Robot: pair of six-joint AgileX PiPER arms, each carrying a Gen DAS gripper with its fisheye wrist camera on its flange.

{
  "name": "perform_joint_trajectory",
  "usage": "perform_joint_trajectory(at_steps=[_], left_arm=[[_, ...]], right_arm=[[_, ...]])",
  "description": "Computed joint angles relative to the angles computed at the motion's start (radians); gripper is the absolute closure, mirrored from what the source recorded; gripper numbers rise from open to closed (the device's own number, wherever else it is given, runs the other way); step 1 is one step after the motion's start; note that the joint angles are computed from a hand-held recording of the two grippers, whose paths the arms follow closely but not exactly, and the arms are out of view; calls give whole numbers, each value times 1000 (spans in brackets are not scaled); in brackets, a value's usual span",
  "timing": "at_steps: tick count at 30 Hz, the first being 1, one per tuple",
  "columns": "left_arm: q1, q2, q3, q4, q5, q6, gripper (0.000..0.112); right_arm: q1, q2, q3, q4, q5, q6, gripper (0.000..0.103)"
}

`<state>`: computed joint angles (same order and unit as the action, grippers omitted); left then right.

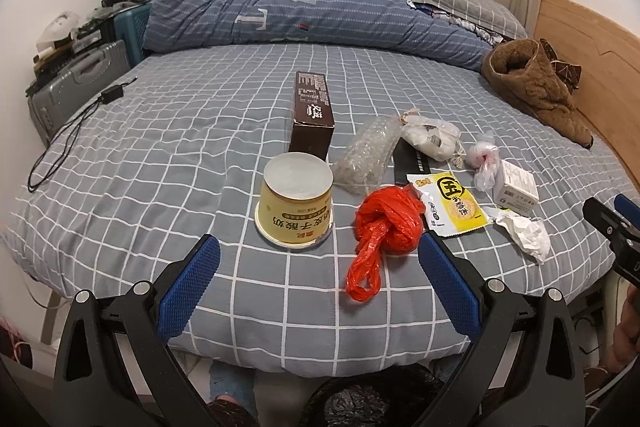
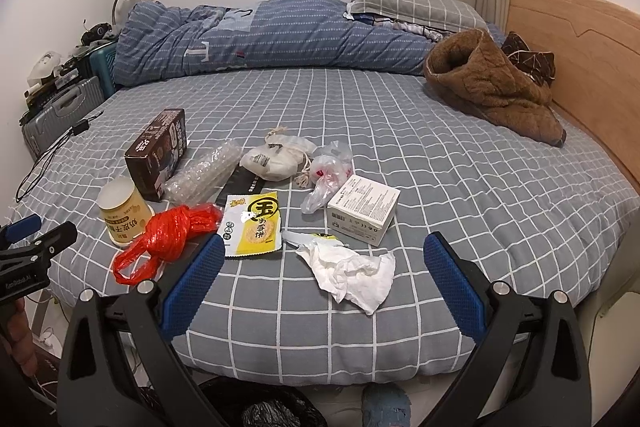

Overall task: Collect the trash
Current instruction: 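Move both grippers toward the trash items on the bed, then grasp the yellow tub with the left gripper while the right gripper grasps the white box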

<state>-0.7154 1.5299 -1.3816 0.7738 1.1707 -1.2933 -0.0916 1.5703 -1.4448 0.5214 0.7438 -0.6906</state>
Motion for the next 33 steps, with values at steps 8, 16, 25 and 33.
perform_joint_trajectory(at_steps=[8,16,25,33], left_arm=[[-6,8,-18,1,16,12,15],[-5,10,-24,-3,22,19,15],[0,10,-21,-7,17,18,15],[104,58,-12,-43,-75,63,15]], right_arm=[[3,-4,-2,-10,-8,15,7],[-4,-4,-6,-9,-12,18,7],[-1,-4,-2,-11,-18,20,7],[55,91,-88,-106,-50,104,7]])
